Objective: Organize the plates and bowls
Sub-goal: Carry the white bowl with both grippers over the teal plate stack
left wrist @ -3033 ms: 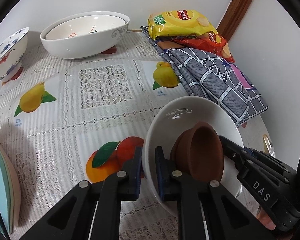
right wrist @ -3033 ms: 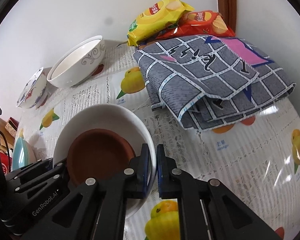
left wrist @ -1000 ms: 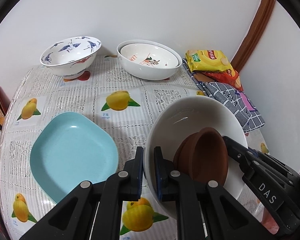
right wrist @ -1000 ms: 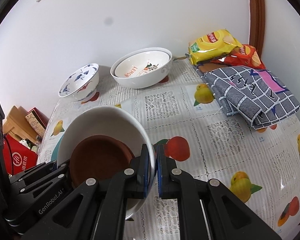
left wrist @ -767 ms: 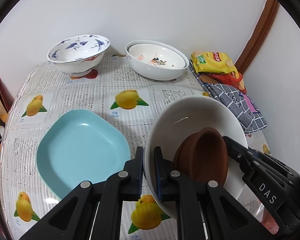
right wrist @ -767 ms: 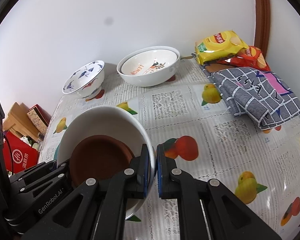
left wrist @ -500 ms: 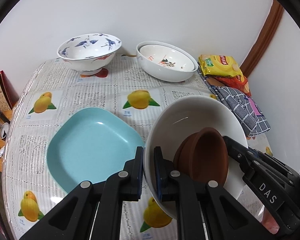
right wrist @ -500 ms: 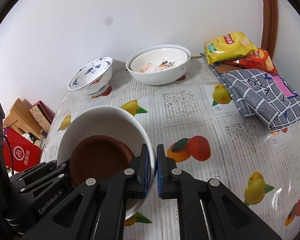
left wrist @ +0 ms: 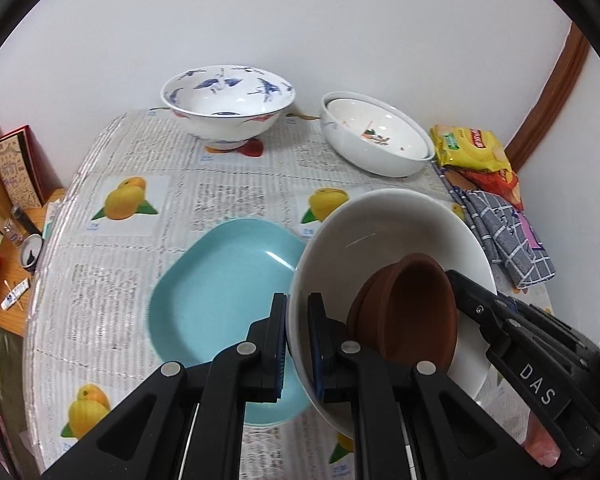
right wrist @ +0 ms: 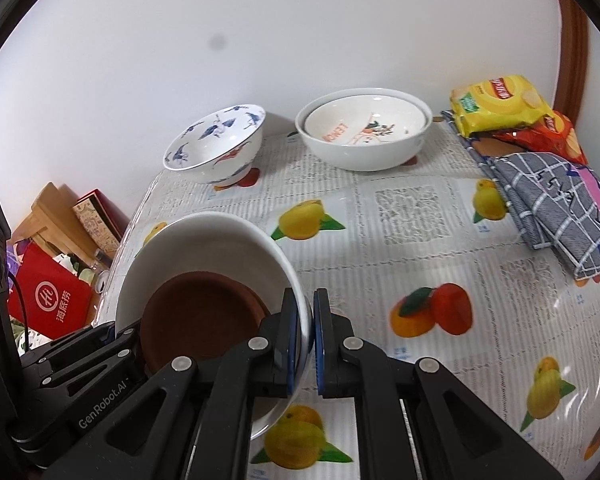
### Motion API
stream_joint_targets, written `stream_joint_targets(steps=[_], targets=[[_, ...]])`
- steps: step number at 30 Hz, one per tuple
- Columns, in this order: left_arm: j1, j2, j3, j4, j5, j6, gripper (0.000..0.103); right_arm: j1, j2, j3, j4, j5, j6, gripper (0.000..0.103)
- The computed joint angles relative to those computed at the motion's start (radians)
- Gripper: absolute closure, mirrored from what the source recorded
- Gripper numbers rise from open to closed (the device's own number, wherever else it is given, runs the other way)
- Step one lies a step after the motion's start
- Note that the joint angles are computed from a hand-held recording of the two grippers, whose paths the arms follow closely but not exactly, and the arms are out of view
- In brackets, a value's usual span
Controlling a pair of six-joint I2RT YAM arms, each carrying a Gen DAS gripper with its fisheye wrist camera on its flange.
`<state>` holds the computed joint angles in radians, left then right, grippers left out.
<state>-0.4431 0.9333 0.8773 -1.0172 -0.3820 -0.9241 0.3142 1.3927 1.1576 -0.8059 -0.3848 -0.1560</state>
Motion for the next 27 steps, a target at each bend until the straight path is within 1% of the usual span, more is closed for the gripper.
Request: stream_joint_targets(steps=[6, 11, 27], targets=[[0.089, -0.061, -0.045, -0.011, 0.029, 0.036, 0.093, 0.076, 0.014, -0.013, 0.035, 0.007, 0.033, 0.095], [0.162, -0.093, -0.068, -0.010, 0.059, 0.094, 0.093, 0.116, 0.026, -0.026, 0.067, 0.010, 0.068, 0.095], [0.355, -0.139, -0.176, 0.058, 0.172, 0.219, 0.093, 0.199, 0.094, -0.052, 0.139, 0.044, 0.111, 0.095]])
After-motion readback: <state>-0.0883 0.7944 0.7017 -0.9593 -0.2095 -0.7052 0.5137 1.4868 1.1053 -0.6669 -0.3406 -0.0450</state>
